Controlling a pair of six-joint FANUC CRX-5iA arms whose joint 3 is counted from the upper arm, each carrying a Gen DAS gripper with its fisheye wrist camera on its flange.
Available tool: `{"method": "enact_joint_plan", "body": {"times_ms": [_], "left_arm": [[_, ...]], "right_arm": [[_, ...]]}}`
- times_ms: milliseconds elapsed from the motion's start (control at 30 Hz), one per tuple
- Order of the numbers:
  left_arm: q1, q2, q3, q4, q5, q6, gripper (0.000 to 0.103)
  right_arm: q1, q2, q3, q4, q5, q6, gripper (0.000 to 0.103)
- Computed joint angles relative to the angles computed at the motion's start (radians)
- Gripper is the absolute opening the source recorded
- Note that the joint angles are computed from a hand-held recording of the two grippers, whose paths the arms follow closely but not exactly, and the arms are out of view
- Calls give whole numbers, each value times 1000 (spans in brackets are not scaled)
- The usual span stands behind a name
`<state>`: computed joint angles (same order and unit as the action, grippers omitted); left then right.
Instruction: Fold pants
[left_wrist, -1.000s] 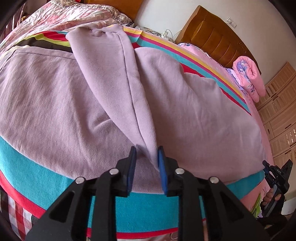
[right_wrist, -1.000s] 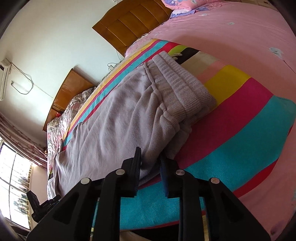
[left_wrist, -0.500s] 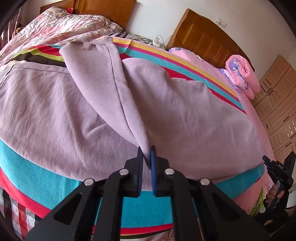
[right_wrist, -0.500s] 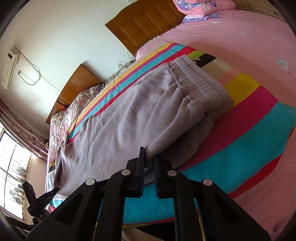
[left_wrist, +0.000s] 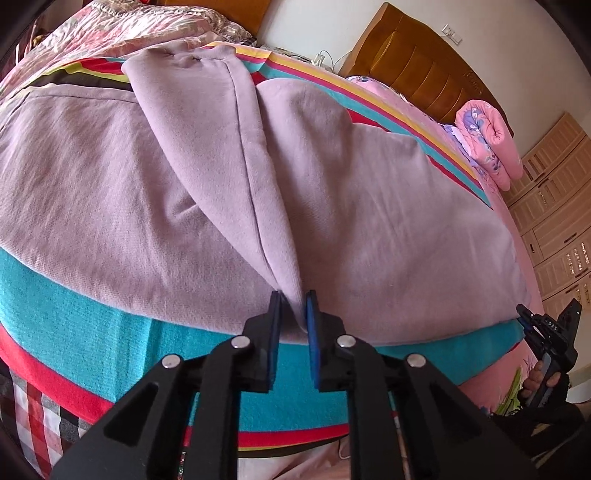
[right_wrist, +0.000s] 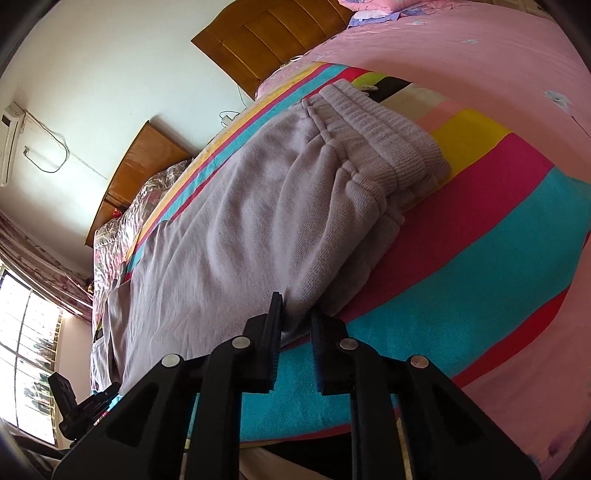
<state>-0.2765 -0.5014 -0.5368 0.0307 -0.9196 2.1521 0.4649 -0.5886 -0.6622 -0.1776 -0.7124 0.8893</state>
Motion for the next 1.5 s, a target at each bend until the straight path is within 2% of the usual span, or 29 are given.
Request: {"method": "enact_joint_plan", "body": {"times_ms": [33, 67, 100, 167, 233, 267, 333, 400, 433, 533, 600, 667, 700, 733, 767, 900, 1000, 1067, 1167, 1267, 1333, 1400, 1500], "left_arm": [[-24, 0, 36, -64, -26, 59, 41], [-58, -9, 69, -142, -39, 126, 55], [-89, -14, 104, -209, -48, 171, 60], [-125, 0, 169, -281, -37, 164, 65], [-135, 62, 232, -278, 11, 77, 75], [-138, 119, 273, -258, 27, 24, 80], [-150, 260, 369, -202, 47, -77, 80], [-151, 387, 424, -94, 120, -229, 87], [-165, 457, 470, -87, 127, -268, 87], [-190, 633, 609, -110, 102, -288, 87], [-195, 702, 666, -139, 74, -272, 87], [-187, 734, 670, -161, 59, -231, 87], [-188, 721, 635, -196, 111, -217, 88], [-179, 715, 615, -178, 138, -242, 89], [-170, 714, 609, -159, 146, -252, 90], [-191, 740, 651, -233, 104, -203, 92], [-200, 753, 672, -257, 83, -193, 93], [-197, 754, 671, -245, 88, -199, 95], [-205, 754, 675, -259, 82, -185, 96], [-209, 747, 666, -260, 91, -172, 96], [-190, 720, 622, -212, 137, -191, 96], [-168, 676, 577, -182, 160, -163, 95], [-84, 504, 370, 18, 332, -281, 96]], "right_arm": [[28, -20, -13, 75, -15, -67, 32], [59, -48, -34, 173, -27, -153, 35], [82, -77, -55, 263, -36, -222, 38], [136, -117, -92, 469, -49, -371, 39], [177, -109, -108, 636, -34, -437, 40], [180, -78, -95, 662, -6, -406, 43], [187, 14, -46, 673, 20, -313, 58], [191, 125, 16, 674, 31, -193, 60], [198, 180, 48, 688, 14, -159, 60], [184, 268, 101, 687, -2, -97, 60], [155, 276, 131, 583, -17, -7, 63], [136, 281, 126, 540, -62, 28, 67], [123, 291, 127, 502, -93, 62, 65], [98, 278, 112, 444, -75, 137, 64], [94, 246, 77, 438, -32, 173, 64], [52, 243, 117, 325, -60, 288, 64], [88, 267, 152, 394, -103, 222, 66], [113, 275, 155, 465, -63, 175, 74], [123, 347, 219, 462, -45, 231, 76], [107, 449, 283, 428, -109, 267, 81], [100, 444, 247, 437, -53, 245, 89], [108, 445, 249, 453, -70, 212, 88], [130, 450, 264, 514, -130, 134, 88]]}}
